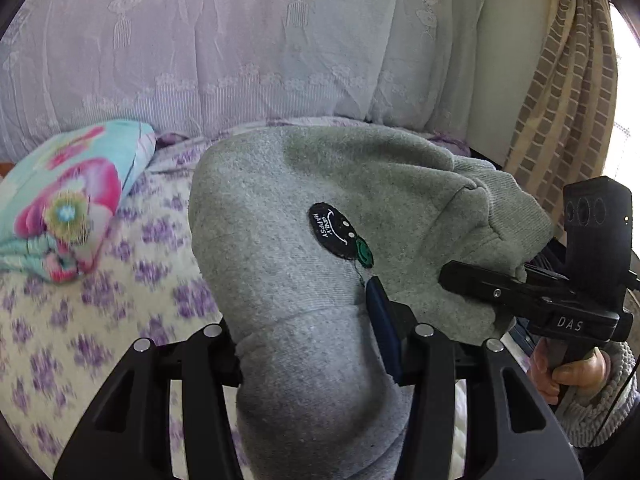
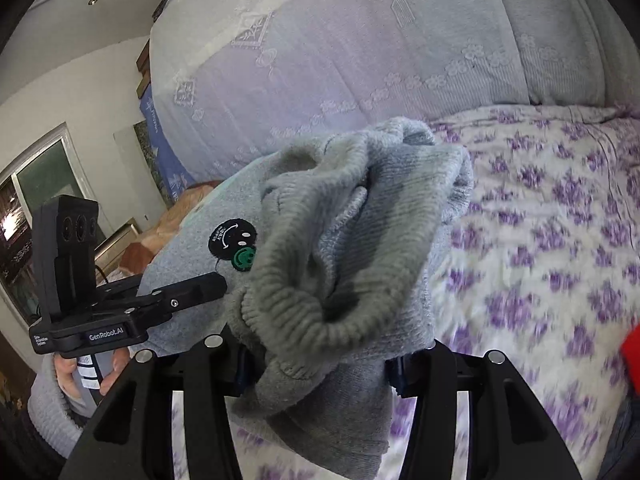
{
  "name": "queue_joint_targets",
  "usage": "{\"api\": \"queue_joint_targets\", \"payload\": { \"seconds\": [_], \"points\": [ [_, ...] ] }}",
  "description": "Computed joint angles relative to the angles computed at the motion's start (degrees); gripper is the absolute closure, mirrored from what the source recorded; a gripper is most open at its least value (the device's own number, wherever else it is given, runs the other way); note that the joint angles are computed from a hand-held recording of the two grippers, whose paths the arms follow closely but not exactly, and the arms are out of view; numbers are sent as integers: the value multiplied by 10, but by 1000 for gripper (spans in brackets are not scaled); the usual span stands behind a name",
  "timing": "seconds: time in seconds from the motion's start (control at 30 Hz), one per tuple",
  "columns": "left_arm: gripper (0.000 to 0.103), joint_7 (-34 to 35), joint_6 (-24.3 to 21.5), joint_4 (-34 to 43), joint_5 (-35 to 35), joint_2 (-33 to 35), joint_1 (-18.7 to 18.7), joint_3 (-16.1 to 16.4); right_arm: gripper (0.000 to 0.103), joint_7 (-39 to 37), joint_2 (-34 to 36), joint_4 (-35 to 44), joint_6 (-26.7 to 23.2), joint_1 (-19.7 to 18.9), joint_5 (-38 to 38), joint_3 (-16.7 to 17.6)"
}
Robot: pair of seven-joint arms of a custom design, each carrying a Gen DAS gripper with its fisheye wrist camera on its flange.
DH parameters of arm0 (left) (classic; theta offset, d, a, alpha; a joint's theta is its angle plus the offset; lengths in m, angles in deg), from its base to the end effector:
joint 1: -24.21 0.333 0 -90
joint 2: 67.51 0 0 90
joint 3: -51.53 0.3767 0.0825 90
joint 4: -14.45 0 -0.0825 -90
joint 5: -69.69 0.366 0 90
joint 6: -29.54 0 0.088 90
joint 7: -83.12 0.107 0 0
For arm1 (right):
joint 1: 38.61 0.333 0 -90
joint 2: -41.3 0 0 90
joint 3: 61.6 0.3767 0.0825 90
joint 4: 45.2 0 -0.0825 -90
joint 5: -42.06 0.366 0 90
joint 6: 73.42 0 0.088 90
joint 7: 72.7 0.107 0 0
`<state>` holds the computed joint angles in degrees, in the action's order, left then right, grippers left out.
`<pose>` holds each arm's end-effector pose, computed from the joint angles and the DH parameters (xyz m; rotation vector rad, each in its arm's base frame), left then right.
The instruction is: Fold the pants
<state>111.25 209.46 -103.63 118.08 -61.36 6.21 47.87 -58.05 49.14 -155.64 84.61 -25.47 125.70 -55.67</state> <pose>0.5273 -0.2783 0.5496 -1.6113 1.8509 -1.1547 0.5939 0.1579 0.5355 -1.7294 1.1385 -0.2635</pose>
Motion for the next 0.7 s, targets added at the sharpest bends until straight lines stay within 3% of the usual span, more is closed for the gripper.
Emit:
{"api": "queue_joint_targets", "payload": {
  "seconds": [0.1, 0.23, 0.3, 0.37, 0.4, 0.43, 0.47, 0.5, 0.53, 0.57, 0.6, 0.63, 0.7],
  "points": [
    [55, 87, -36, 108, -65, 76, 24, -12, 52, 54, 100, 134, 9, 0, -67, -2],
    [55, 155, -86, 244, -125, 186, 24, 3, 53, 100, 234, 286, 46, 2, -158, 9],
    [55, 185, -103, 297, -156, 240, 28, 3, 53, 159, 301, 354, 43, 15, -203, -9],
    [54, 217, -117, 338, -190, 291, 39, -7, 48, 266, 368, 421, 18, 59, -257, -86],
    [53, 232, -132, 358, -208, 316, 43, -14, 40, 364, 405, 452, 11, 86, -340, -136],
    [52, 244, -157, 378, -225, 340, 36, -7, 38, 430, 433, 463, 26, 107, -415, -169],
    [37, 215, -158, 383, -206, 355, 19, 19, 25, 466, 451, 478, 11, 110, -451, -182],
    [21, 146, -128, 367, -164, 354, -8, 65, 21, 476, 449, 483, 8, 102, -446, -175],
    [13, 116, -117, 355, -160, 350, -22, 91, 16, 447, 440, 468, 38, 97, -411, -163],
    [9, 126, -104, 343, -193, 346, -24, 96, 9, 448, 434, 457, 58, 89, -415, -149],
    [9, 165, -81, 326, -245, 340, -18, 91, 10, 444, 425, 445, 69, 78, -409, -133],
    [10, 164, -68, 311, -257, 332, -25, 105, 10, 444, 412, 423, 99, 72, -399, -117],
    [11, 41, -56, 282, -165, 308, -81, 190, 13, 410, 386, 381, 188, 38, -381, -47]
  ]
}}
